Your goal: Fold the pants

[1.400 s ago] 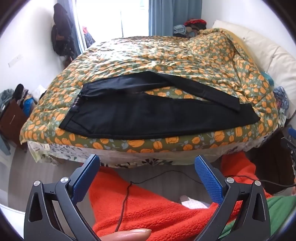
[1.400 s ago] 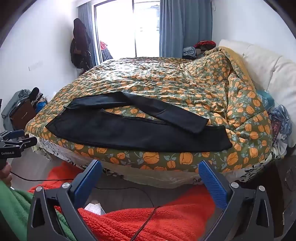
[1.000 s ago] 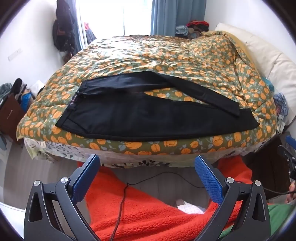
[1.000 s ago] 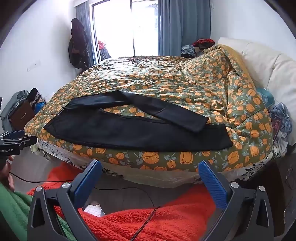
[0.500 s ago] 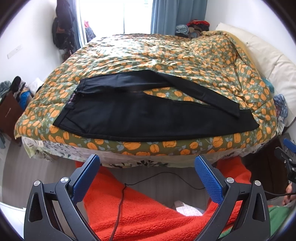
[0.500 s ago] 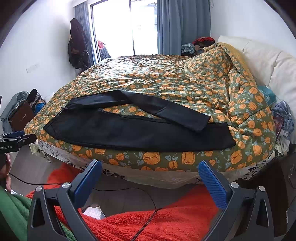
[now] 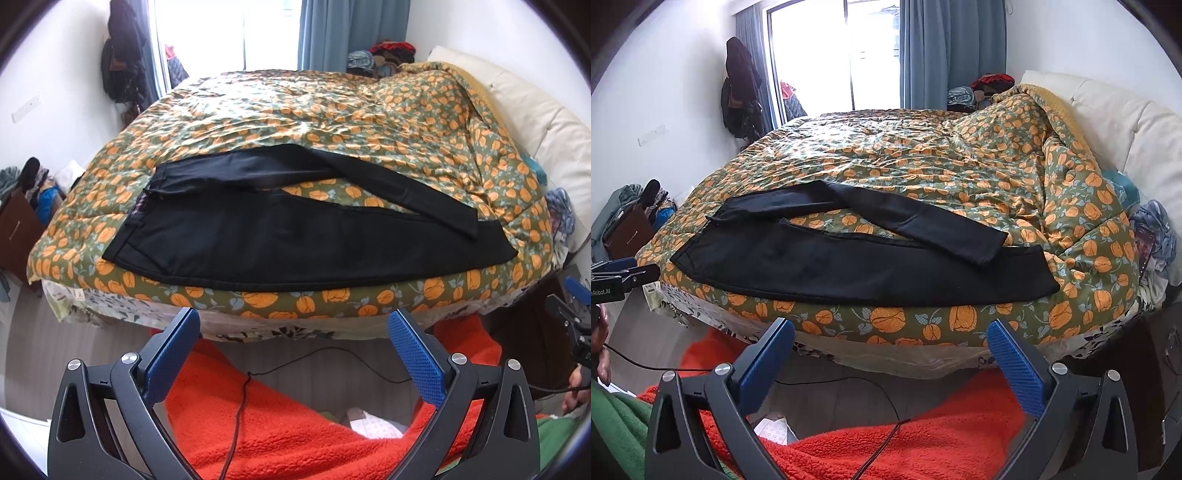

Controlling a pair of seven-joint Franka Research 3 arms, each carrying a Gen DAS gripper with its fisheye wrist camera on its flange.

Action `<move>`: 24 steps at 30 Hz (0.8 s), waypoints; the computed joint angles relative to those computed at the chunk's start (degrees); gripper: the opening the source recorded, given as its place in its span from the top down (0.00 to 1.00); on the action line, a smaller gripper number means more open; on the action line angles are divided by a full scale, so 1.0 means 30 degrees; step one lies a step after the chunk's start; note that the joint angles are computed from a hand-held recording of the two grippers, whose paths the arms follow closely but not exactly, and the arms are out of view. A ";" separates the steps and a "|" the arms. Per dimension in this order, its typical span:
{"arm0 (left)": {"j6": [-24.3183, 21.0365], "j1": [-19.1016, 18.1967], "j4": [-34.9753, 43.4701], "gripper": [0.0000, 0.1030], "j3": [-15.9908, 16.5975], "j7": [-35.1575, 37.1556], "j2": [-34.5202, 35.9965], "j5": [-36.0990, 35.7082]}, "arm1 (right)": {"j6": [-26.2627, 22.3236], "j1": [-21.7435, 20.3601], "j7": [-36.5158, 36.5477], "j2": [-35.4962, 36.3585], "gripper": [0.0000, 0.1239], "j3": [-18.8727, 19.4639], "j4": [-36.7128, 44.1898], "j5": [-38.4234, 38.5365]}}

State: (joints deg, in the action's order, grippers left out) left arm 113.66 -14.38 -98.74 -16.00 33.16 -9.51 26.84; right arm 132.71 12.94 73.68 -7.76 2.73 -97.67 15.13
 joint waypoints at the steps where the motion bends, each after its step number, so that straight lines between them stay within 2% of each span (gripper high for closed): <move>1: -0.0019 0.0002 0.0007 0.01 -0.0017 -0.0022 -0.0017 0.0093 | -0.0023 0.0013 -0.0048 0.0015 0.17 -0.0002 0.0015 0.0031; 24: 0.0727 0.0137 -0.0235 0.01 -0.0181 -0.0240 -0.0521 0.1195 | 0.0330 0.0126 -0.0467 0.0075 0.17 0.0042 0.0267 0.0083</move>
State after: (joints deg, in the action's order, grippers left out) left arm 115.84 -13.97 -99.45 -16.54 32.44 -11.08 30.42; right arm 133.70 13.32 72.28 -7.54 2.85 -96.87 15.38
